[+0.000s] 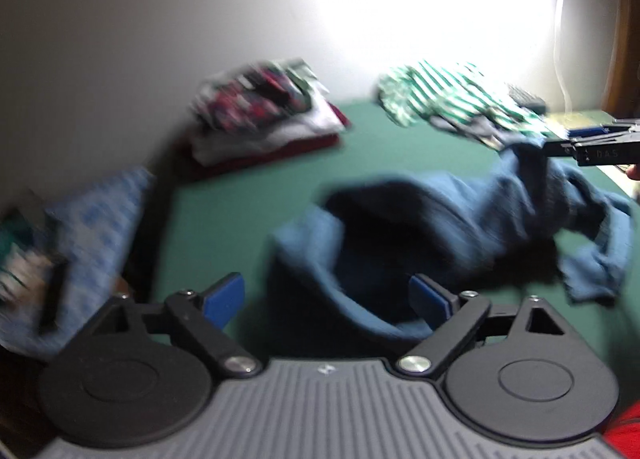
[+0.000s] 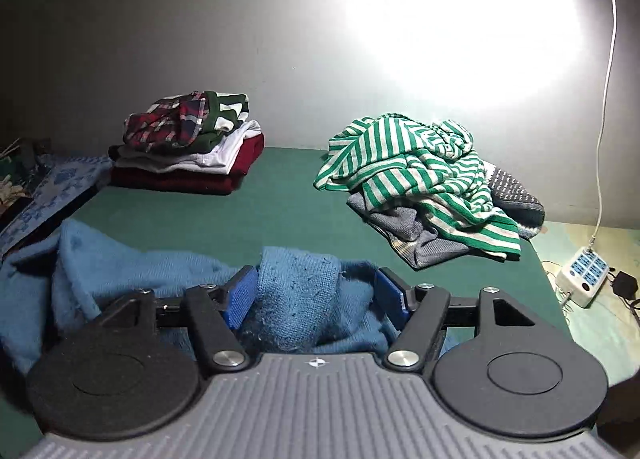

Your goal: Fold clothes

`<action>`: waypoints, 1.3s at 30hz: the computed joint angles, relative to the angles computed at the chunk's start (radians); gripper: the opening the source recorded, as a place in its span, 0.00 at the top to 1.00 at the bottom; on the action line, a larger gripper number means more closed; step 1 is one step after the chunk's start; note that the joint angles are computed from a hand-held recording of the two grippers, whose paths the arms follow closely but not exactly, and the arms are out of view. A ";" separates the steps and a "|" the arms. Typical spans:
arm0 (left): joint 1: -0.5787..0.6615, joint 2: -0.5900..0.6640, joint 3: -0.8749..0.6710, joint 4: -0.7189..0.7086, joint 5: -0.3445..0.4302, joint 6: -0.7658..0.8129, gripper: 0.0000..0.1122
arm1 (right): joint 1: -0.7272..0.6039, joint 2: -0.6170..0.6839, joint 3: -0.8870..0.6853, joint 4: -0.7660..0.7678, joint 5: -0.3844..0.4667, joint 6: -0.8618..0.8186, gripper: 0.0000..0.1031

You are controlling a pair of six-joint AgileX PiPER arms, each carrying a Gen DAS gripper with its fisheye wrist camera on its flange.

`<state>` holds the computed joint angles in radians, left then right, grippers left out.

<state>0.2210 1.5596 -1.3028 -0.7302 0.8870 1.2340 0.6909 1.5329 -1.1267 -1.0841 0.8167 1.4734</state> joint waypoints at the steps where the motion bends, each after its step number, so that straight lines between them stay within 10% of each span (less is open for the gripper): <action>1: -0.026 -0.006 0.037 0.027 -0.025 -0.033 0.17 | 0.024 -0.015 0.025 0.011 0.010 -0.001 0.33; 7: -0.186 -0.010 0.215 0.131 -0.236 -0.184 0.24 | 0.166 0.048 0.081 0.048 0.085 -0.045 0.33; 14: -0.233 0.049 0.214 0.078 -0.358 -0.108 0.68 | 0.168 0.214 0.042 -0.067 0.127 0.007 0.43; 19: -0.193 0.072 0.109 0.044 -0.371 -0.052 0.77 | 0.071 0.150 0.044 -0.005 0.005 0.010 0.85; 28: -0.135 0.294 -0.348 0.314 -0.343 -0.322 0.75 | -0.270 -0.128 0.093 0.607 -0.443 -0.246 0.87; 39: -0.039 0.256 -0.210 0.263 -0.378 -0.154 0.31 | -0.312 0.077 0.072 0.491 -0.451 -0.034 0.82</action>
<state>0.1821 1.8154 -1.5129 -0.4672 0.5092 1.0801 0.3789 1.6099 -1.0547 -0.5936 0.3661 1.4393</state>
